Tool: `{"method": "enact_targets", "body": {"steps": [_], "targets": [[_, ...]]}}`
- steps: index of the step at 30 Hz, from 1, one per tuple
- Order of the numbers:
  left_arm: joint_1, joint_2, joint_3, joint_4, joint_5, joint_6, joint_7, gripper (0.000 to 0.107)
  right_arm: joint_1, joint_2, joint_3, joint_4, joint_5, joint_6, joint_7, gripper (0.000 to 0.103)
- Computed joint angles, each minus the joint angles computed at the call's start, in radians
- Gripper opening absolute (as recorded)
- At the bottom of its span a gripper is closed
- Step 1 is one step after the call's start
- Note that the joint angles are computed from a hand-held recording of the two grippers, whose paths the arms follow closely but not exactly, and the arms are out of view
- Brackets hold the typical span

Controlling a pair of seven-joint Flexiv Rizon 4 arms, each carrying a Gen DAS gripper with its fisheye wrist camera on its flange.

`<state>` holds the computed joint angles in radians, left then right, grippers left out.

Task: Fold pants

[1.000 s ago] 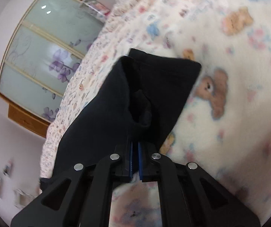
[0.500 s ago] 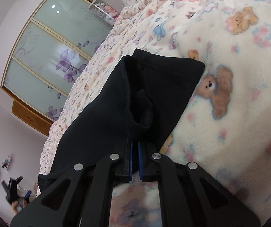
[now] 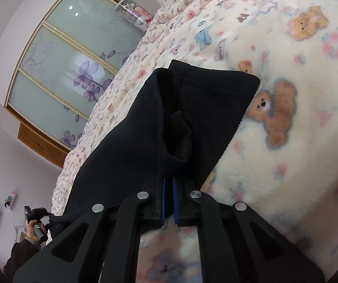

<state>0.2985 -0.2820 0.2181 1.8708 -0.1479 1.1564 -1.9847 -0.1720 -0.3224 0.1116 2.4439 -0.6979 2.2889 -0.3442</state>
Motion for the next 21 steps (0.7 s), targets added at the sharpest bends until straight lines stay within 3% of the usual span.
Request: {"method": "enact_targets", "body": {"steps": [5,10,14,16,21], "targets": [[0.02,0.059,-0.026,0.132,-0.096,0.155,0.054,0.006,0.003,0.001,0.0,0.004,0.01,0.007,-0.005,0.005],[0.029,0.222,-0.063,0.32,-0.26,0.284,0.238,0.005,0.001,-0.011,-0.002,0.007,0.021,0.051,-0.014,0.005],[-0.032,0.383,-0.029,0.457,-0.374,0.334,0.377,0.005,-0.033,-0.007,-0.008,-0.006,-0.049,0.061,0.037,0.005],[-0.042,0.484,-0.006,0.53,-0.329,0.344,0.383,0.005,-0.052,0.006,-0.018,-0.023,-0.109,0.034,0.075,0.005],[0.03,0.75,0.008,0.723,-0.14,0.311,0.336,0.006,-0.114,0.018,-0.046,-0.1,-0.285,0.0,0.207,0.005]]}}
